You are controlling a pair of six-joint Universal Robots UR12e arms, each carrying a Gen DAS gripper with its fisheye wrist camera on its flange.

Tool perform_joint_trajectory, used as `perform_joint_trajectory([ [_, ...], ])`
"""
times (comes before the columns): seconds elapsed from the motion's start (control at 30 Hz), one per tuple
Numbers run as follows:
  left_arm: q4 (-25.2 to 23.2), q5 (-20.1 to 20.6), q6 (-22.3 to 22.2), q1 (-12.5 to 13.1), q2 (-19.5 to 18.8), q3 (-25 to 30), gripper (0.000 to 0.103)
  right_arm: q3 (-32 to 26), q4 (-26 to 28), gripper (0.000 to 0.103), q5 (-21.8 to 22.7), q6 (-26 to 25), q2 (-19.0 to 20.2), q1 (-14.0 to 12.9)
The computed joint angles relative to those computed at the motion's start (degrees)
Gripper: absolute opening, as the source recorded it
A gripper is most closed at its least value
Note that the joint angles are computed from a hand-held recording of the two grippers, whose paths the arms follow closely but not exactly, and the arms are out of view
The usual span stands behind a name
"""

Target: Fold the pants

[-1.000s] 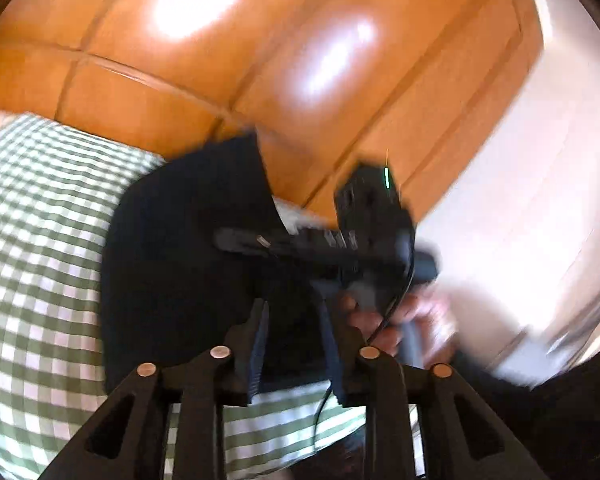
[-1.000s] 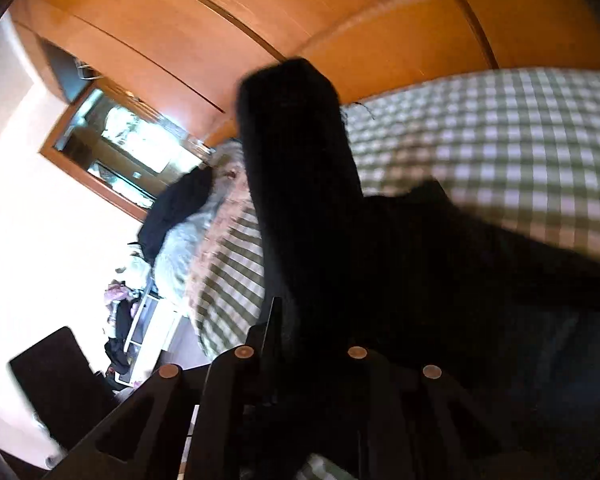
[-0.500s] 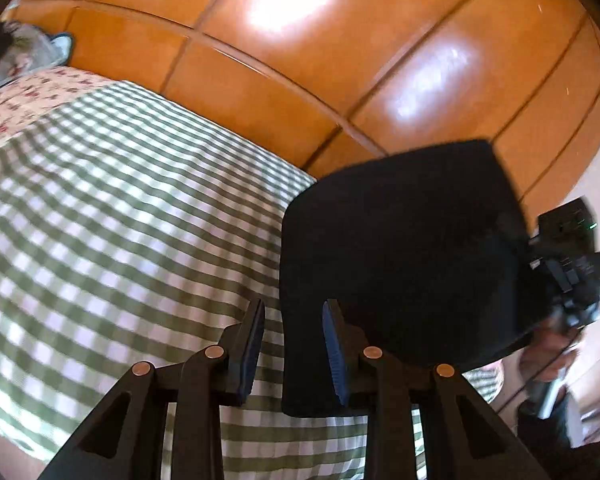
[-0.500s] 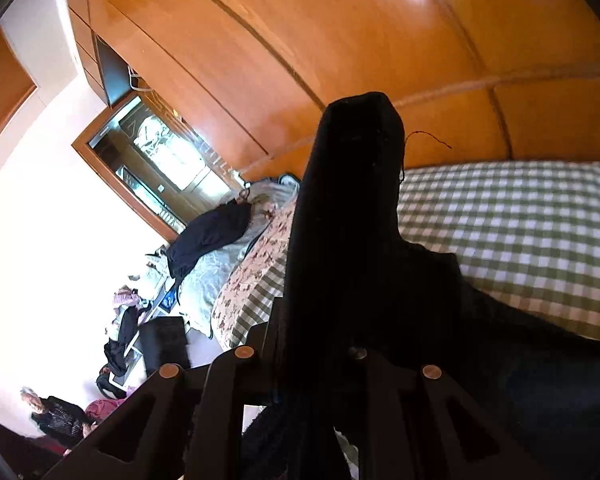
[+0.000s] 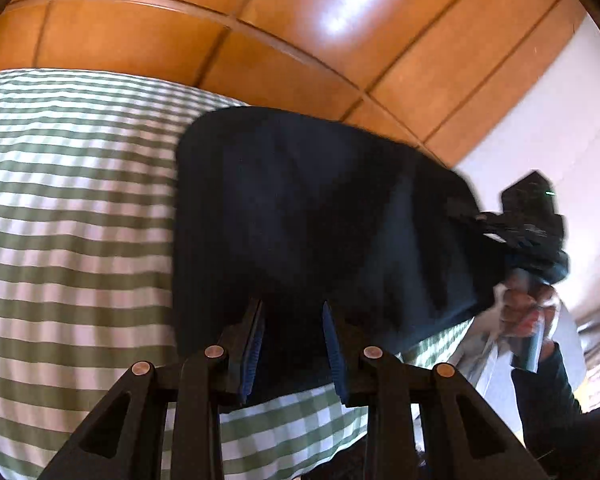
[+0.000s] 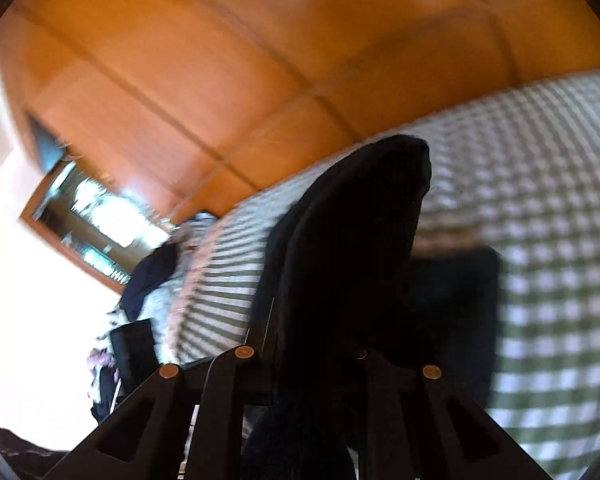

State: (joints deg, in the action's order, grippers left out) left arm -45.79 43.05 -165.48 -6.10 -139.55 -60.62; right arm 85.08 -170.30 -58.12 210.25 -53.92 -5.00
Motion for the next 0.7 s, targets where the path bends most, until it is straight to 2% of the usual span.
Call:
perform_joint_trajectory([
  [0.13, -0.5, 0.9, 1.4, -0.5, 0.5, -0.4, 0.029, 2.3, -0.3, 0.015, 0.4, 5.3, 1.5, -1.4],
  [0.17, -0.7, 1.1, 1.5, -0.5, 0.5, -0.4, 0.029, 2.7, -1.0, 0.020, 0.6, 7.0, 1.8, -1.6],
  [0.27, -0.8, 2.1, 2.5, -0.7, 0.7, -0.6, 0.029, 4.5, -6.0, 0.026, 2.6, 12.2, 2.5, -2.5],
  [0.37, -1.1, 2.1, 3.0, -0.8, 0.7, -0.4, 0.029, 7.5, -8.8, 0.039, -1.0, 14.3, 0.2, -2.9],
  [0.43, -1.6, 1.7, 3.1, -0.7, 0.5, -0.1, 0.029, 9.1, -11.2, 0.039, -2.4, 16.3, -1.2, -2.8],
  [0.5, -1.4, 1.1, 2.9, -0.7, 0.4, -0.2, 0.029, 11.4, -12.8, 0.039, -3.9, 16.2, -3.5, -2.4],
  [0.57, -0.8, 1.0, 2.7, -0.7, 0.5, -0.4, 0.029, 13.3, -15.0, 0.039, -1.7, 16.1, -4.9, -2.4],
  [0.7, -0.7, 0.7, 3.1, -0.6, 0.6, -0.6, 0.029, 15.0, -15.1, 0.039, 1.3, 16.7, -6.2, -1.1],
])
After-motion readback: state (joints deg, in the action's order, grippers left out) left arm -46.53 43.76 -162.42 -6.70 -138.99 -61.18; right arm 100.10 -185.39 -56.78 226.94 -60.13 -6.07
